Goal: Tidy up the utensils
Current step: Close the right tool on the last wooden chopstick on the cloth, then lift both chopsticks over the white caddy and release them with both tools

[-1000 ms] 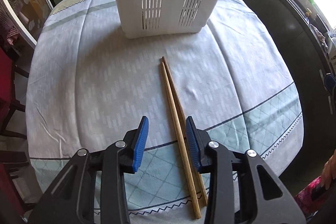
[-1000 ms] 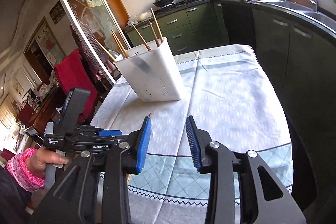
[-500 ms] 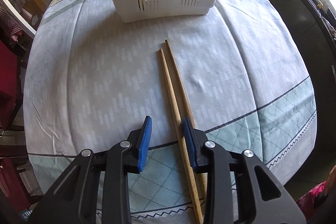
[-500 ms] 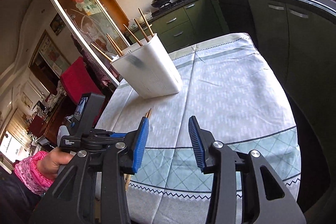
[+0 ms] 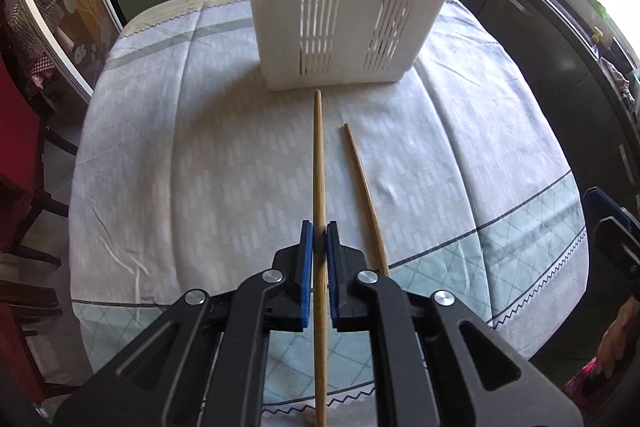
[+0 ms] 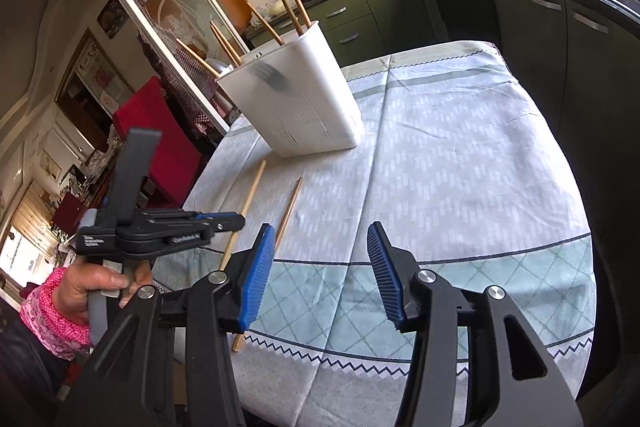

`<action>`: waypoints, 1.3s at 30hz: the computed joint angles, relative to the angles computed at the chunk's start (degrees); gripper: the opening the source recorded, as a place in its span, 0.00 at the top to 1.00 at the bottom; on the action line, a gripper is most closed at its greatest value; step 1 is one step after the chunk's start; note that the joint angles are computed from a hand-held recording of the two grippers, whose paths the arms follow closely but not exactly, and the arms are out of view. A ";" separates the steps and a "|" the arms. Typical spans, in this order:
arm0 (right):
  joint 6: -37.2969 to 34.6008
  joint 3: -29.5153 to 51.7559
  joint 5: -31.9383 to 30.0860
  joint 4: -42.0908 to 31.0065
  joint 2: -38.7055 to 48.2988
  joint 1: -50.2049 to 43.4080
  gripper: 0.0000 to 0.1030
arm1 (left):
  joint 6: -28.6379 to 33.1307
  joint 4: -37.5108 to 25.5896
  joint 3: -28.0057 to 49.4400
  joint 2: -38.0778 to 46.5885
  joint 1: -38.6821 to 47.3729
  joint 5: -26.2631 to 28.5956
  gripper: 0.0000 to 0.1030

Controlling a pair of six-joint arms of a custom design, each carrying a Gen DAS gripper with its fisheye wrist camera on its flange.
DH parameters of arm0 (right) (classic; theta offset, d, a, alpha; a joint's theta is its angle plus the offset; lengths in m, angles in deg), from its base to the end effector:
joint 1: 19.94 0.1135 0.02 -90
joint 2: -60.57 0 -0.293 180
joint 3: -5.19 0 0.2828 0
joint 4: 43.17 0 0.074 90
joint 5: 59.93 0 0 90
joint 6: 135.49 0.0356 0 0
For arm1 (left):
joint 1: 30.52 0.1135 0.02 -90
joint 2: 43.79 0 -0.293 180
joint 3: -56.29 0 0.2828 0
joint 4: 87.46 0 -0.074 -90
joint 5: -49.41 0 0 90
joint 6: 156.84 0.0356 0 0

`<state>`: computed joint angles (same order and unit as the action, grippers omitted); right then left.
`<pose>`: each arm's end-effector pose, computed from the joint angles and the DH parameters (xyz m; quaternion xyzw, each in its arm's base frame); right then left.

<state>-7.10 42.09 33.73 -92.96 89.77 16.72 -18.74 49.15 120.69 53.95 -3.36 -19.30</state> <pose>0.1022 0.0733 0.2209 0.0268 0.9131 0.2240 0.3396 0.2909 0.1347 0.1441 0.1984 0.9561 -0.0760 0.2020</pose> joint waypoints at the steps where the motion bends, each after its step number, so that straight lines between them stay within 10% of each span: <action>1: -0.02 0.13 0.32 1.82 2.94 0.83 0.53 | 0.96 -0.97 0.61 -0.83 1.63 1.89 0.94; 18: -4.31 21.31 6.04 15.27 59.76 9.60 0.53 | 15.24 -11.70 9.29 -1.98 19.47 20.22 0.94; 22: -4.09 23.84 9.28 13.24 62.65 10.78 0.58 | 16.85 -12.66 9.55 -1.64 20.12 20.77 0.94; 26: -5.17 24.45 9.25 13.16 63.10 10.93 0.89 | 16.88 -12.46 9.25 -1.36 19.75 20.69 0.94; 39: -4.47 18.36 4.90 15.86 49.03 7.81 0.94 | 18.12 -14.13 9.30 -2.73 20.02 21.69 0.94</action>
